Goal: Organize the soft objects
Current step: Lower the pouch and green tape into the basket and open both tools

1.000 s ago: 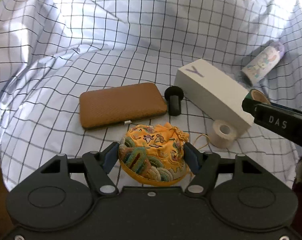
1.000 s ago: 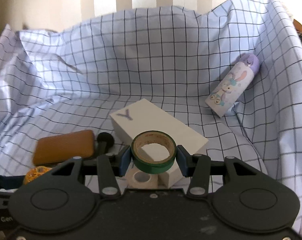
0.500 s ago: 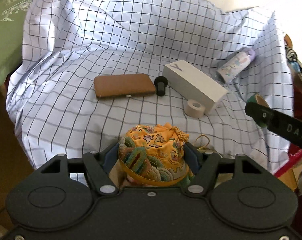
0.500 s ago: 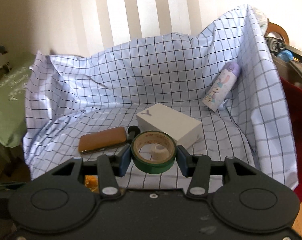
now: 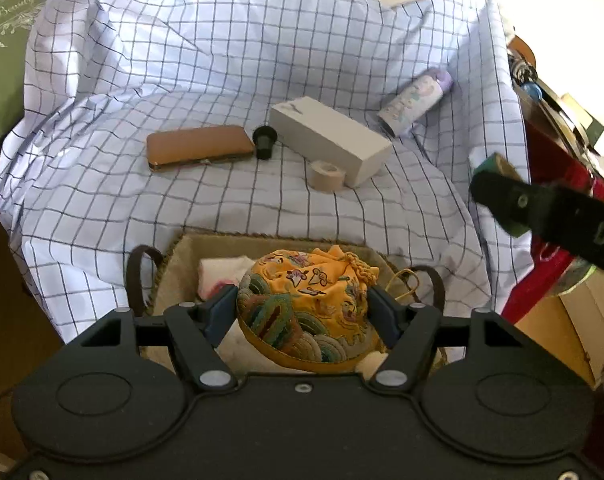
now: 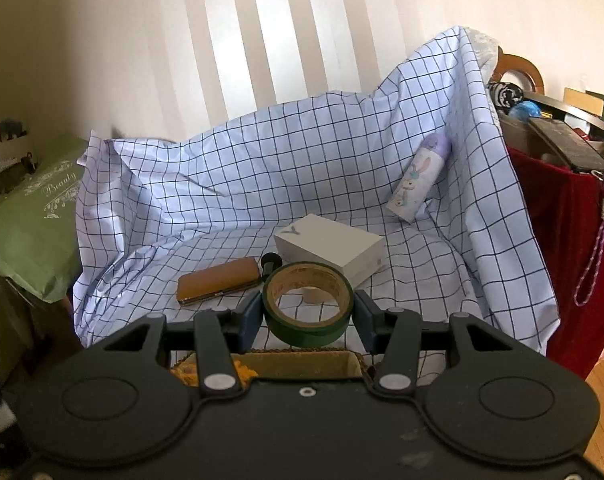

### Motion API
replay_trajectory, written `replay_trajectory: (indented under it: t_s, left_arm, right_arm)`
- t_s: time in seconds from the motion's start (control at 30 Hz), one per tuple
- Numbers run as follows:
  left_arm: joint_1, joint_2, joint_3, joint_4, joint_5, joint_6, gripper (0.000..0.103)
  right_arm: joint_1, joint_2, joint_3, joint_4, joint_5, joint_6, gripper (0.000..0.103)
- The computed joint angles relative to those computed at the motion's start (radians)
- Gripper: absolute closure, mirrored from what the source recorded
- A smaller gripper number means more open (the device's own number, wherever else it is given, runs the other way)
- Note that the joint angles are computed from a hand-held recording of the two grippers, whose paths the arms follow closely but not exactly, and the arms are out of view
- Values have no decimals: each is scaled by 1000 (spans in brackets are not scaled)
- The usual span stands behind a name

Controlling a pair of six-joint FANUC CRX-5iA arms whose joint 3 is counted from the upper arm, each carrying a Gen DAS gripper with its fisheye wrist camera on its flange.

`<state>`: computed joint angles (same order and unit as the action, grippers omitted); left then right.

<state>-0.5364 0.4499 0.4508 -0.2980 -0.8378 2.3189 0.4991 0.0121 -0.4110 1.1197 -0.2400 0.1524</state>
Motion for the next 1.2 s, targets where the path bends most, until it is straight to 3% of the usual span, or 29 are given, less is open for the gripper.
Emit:
replay_trajectory:
  t_s: [0.13, 0.2, 0.43, 0.6, 0.8, 1.2]
  left_arm:
    - [9, 17, -3, 48, 9, -41, 38]
    - [12, 25, -3, 62, 11, -53, 36]
    - [-8, 11, 2, -32, -4, 54, 28]
    - [-32, 8, 30, -132, -71, 155, 28]
    - [-67, 22, 79, -238, -206, 245, 28]
    - [-62, 17, 57, -227, -252, 265, 27]
  right_arm:
    - [9, 1, -1, -21, -18, 11, 55]
    - [29, 10, 17, -102, -48, 74, 55]
    - [52, 27, 47, -213, -96, 171, 55]
    - [67, 44, 72, -258, -130, 220, 55]
    - [85, 69, 103, -305, -170, 277, 55]
    - [118, 110, 168, -433, -249, 418, 55]
